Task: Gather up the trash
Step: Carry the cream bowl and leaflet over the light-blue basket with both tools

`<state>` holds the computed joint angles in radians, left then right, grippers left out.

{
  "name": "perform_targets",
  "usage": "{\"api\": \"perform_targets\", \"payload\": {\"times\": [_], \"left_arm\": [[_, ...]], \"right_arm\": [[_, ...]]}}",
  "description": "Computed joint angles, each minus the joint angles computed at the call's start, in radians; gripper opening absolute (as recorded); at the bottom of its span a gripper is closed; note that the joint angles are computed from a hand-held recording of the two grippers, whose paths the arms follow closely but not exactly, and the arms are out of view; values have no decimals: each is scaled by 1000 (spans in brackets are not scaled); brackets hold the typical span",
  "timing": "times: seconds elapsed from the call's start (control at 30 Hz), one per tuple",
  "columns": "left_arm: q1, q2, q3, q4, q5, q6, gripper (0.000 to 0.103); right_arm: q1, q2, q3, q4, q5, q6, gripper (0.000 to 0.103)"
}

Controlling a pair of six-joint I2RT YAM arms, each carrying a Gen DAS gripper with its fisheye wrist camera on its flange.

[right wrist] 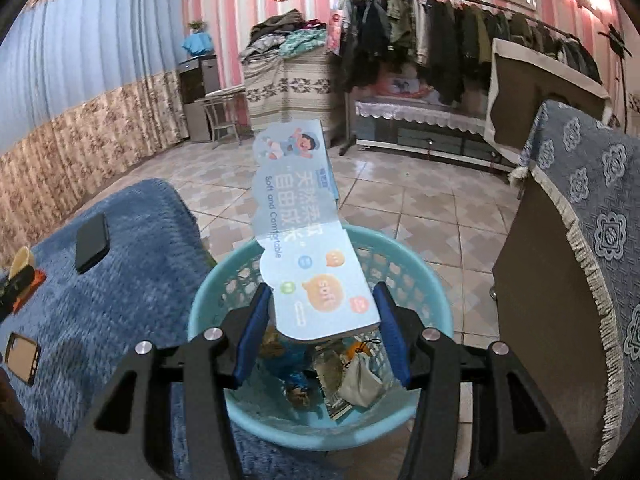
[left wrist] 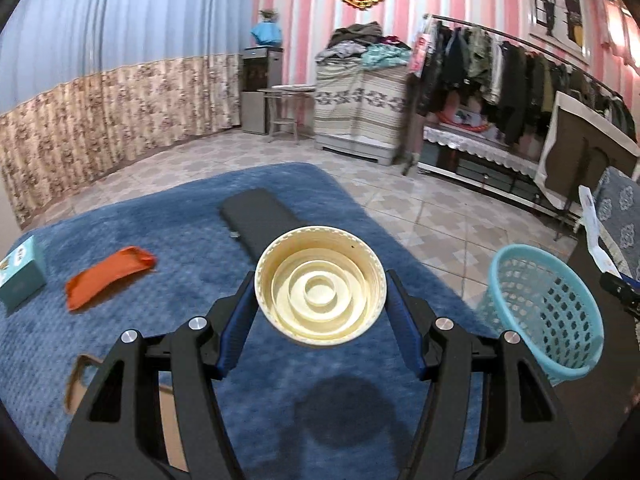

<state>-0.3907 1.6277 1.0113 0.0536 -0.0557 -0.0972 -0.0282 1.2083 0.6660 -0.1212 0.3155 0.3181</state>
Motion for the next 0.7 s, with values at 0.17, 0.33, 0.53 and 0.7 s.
{"api": "perform_targets", "payload": {"times": [0.17, 0.33, 0.53, 0.7], "left_arm": [[-90, 59, 54, 7, -22, -10, 61], [-183, 134, 143, -3, -43, -9, 61], [-276, 222, 228, -1, -40, 1, 61], [-347, 316, 322, -18, -40, 17, 61]], "right_arm": [[-57, 11, -6, 11, -40, 5, 52], [-124, 21, -16, 15, -82, -7, 52], [-181, 57, -15, 24, -118, -14, 52], [-210, 95, 0, 8, -138, -33, 52]]}}
